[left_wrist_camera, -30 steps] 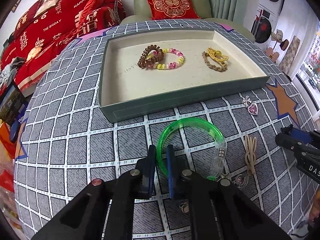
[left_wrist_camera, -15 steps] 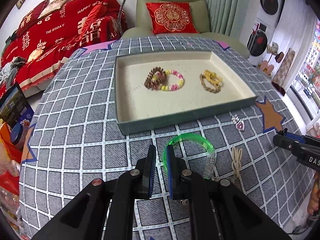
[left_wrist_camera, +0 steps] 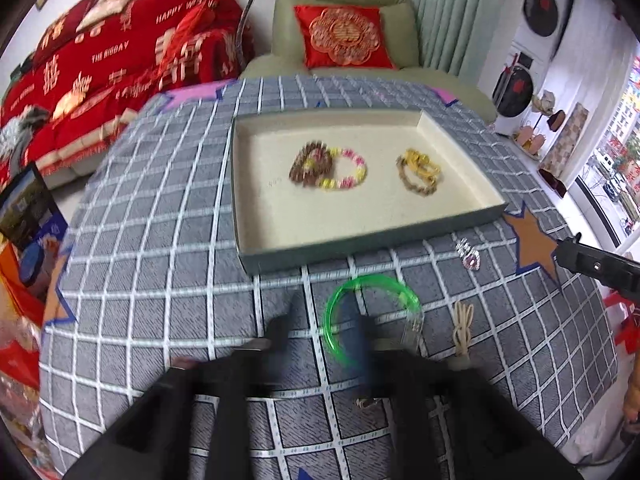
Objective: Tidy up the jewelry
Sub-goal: 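Lift the green bangle with left while right carries the black clip toward the tray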
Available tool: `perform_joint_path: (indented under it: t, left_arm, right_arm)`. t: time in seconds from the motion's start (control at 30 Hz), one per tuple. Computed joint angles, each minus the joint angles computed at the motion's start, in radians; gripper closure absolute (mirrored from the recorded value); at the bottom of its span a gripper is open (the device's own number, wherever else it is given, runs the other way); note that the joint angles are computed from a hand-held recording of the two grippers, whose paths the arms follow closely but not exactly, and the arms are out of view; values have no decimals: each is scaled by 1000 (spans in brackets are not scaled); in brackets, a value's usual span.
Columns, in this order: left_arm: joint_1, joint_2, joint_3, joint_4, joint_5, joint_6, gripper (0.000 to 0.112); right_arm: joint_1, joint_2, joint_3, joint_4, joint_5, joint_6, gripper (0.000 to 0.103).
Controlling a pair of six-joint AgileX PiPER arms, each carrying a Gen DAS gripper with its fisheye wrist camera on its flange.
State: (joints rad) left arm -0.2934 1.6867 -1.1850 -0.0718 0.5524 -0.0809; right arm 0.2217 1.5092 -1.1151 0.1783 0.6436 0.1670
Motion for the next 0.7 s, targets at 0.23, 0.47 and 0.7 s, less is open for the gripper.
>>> perform_joint_path:
  t: [0.23,0.47,0.7]
  left_arm:
    - [-41,44,5,262,-21,-201,9]
    - [-33,162,-81,122,19,8,42]
    - [-52,136,-68,8,29,158,94]
  right_arm:
    - [-9,-9,42,36,-9,-29,64]
    - [-17,-21,60,52,-9,-42,64]
    - [-22,-27,59,54,-9,-46,64]
